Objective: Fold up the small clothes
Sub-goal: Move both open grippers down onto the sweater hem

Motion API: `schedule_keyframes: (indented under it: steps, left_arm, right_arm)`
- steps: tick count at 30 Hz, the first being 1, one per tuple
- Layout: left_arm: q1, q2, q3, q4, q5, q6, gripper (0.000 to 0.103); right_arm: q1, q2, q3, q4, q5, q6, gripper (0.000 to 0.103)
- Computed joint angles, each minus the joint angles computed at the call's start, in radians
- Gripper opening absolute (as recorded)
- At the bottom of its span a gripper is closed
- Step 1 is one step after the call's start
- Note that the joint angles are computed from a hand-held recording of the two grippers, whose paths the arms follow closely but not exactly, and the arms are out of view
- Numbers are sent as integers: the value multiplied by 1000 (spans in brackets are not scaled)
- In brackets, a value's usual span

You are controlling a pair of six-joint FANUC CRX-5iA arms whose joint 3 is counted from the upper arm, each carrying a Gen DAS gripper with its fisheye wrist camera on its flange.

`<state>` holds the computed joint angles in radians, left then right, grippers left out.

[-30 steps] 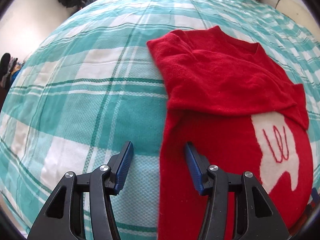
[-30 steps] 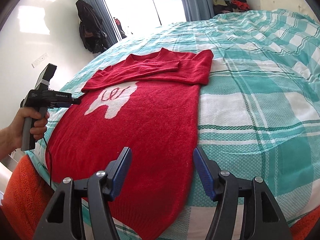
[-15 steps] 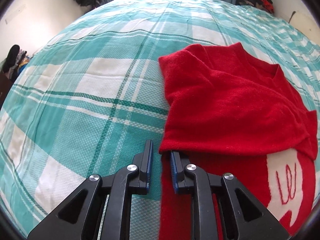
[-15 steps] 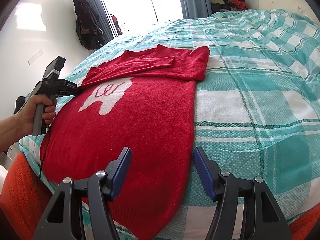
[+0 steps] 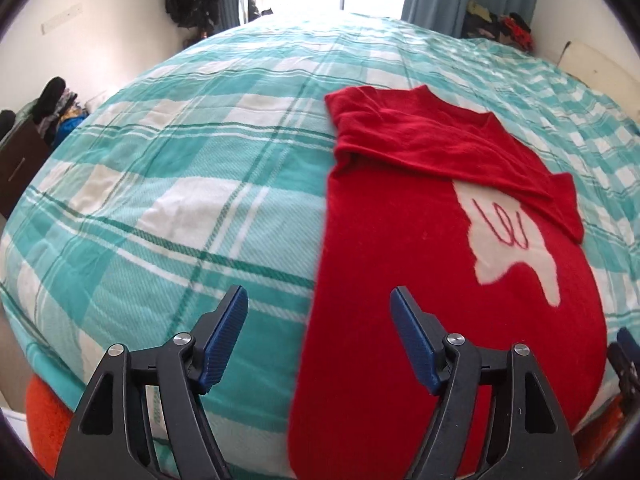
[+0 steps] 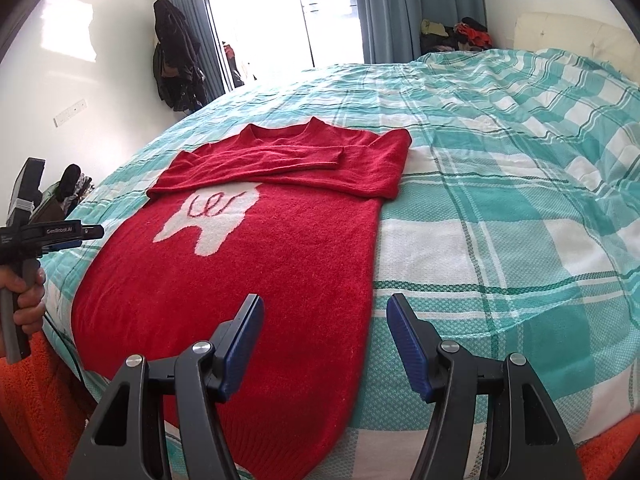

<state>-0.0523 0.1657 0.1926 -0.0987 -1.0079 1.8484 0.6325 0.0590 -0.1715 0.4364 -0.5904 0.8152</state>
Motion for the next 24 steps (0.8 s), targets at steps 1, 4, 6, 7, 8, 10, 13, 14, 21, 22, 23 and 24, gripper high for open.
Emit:
schedule_keyframes:
  steps: [1, 4, 6, 7, 8, 10, 13, 14, 21, 22, 23, 24]
  left_arm:
    - [-15, -9, -28, 11, 16, -26, 80]
    - [-94, -4, -48, -89, 9, -45, 83]
    - [-152, -8, -47, -220, 25, -36, 87]
    - [-161, -7, -43, -241, 26, -47, 88]
    - [-154, -4, -39, -230, 24, -54, 88]
    - [-118, 4, -38, -158, 16, -53, 91]
    - [-84, 1, -58, -92, 30, -56, 95]
    - [-84, 1, -60, -92, 34, -55, 96]
    - [-94, -5, -68, -105, 40, -51, 96]
    - [-95, -6, -69, -110, 38, -50, 96]
    - [-98, -7, -69, -116, 36, -45, 96]
    - [-101, -9, -69, -121, 35, -40, 96]
  right_arm:
    - [6, 6, 6, -2, -5, 17, 64]
    - [24, 28, 33, -36, -49, 97, 64]
    - [28, 59, 77, -97, -117, 166, 64]
    - [32, 65, 79, -98, -135, 174, 64]
    - [37, 61, 68, -79, -131, 163, 64]
    - [44, 54, 61, -60, -132, 153, 65]
    - [53, 50, 66, -54, -148, 159, 65]
    - [58, 46, 64, -47, -149, 163, 65]
    - [87, 26, 41, 4, -152, 164, 64]
    - [88, 24, 37, 15, -142, 156, 64]
    - [89, 23, 34, 25, -131, 149, 64]
    - [89, 21, 31, 32, -123, 142, 65]
